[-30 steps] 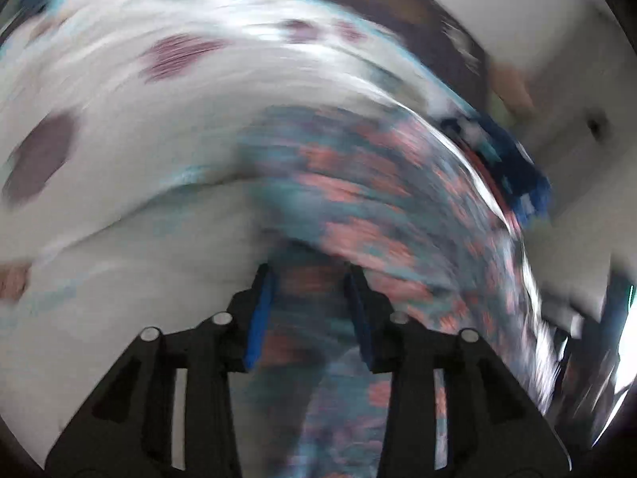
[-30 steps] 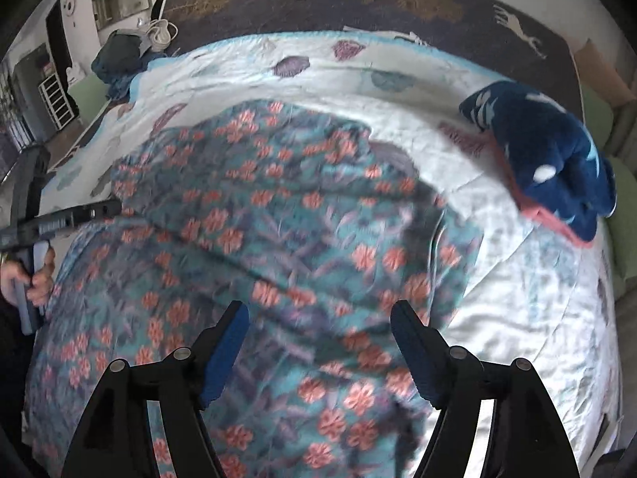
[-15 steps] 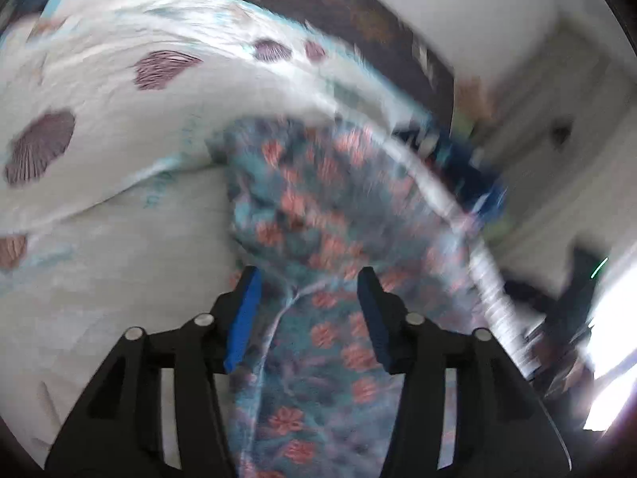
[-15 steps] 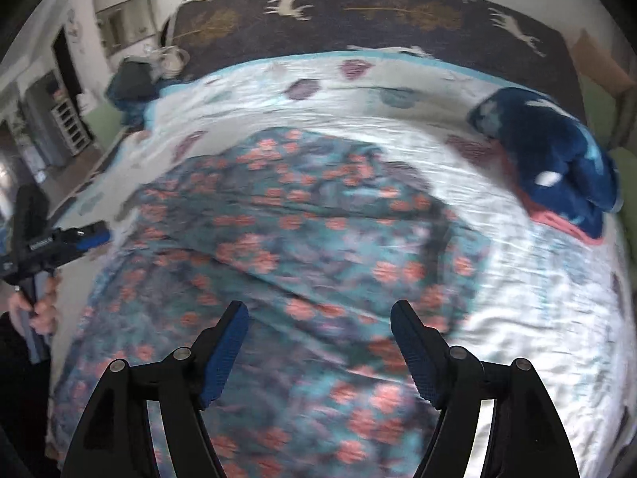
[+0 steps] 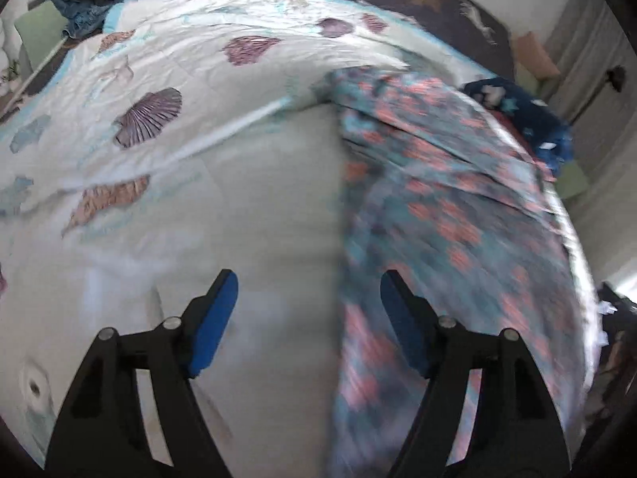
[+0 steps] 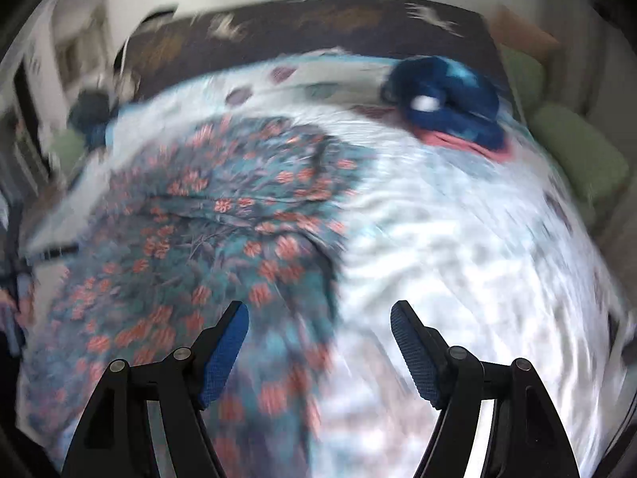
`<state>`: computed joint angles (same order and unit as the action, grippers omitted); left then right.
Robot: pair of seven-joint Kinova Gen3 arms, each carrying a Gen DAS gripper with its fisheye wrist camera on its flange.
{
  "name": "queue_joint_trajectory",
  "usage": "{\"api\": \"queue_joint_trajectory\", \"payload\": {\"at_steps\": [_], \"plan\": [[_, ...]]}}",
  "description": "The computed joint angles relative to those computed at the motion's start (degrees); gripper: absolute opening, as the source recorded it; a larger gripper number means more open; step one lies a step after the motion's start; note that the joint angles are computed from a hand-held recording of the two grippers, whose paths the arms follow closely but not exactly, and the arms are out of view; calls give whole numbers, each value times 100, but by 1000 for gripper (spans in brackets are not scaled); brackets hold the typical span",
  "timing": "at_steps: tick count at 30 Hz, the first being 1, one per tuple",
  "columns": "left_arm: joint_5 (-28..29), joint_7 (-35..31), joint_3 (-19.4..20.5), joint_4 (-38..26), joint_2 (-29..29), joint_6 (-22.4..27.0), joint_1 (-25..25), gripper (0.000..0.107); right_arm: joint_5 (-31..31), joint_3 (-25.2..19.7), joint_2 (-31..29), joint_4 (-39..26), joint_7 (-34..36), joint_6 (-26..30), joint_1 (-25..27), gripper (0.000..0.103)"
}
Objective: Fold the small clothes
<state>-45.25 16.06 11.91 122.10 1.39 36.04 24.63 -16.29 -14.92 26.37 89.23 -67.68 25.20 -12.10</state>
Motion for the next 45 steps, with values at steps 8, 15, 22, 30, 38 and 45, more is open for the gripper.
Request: {"api": "queue_joint_trajectory", "payload": {"at_steps": [8,15,22,30,38,45], "plan": [[-121,942,346,-54,-17,576,1441,75,-1864,-1533,-38,832,1520,974,2124,76],[-396,2406,318,93,201,731,2498,76,-3495,-1464,-57,1626,2971,1449,2742,76],[-1097,4037,239,365,186,961,3287,76,-4394,-996,-26,2130,3792,2063,2989,76],[-1688,5168,532,712,180,902,3511,76,-4909,-604,-128,2428,4279,2184,2642,76],[-1090,4832,959,575,-41,1126,3042,76,-5039,-74,-265,2428,4220,2211,2029,76],[-972,3201,1749,-340,-60,2701,1981,77,-4584,492,-880,1746,3661,2151,1429,76]]}}
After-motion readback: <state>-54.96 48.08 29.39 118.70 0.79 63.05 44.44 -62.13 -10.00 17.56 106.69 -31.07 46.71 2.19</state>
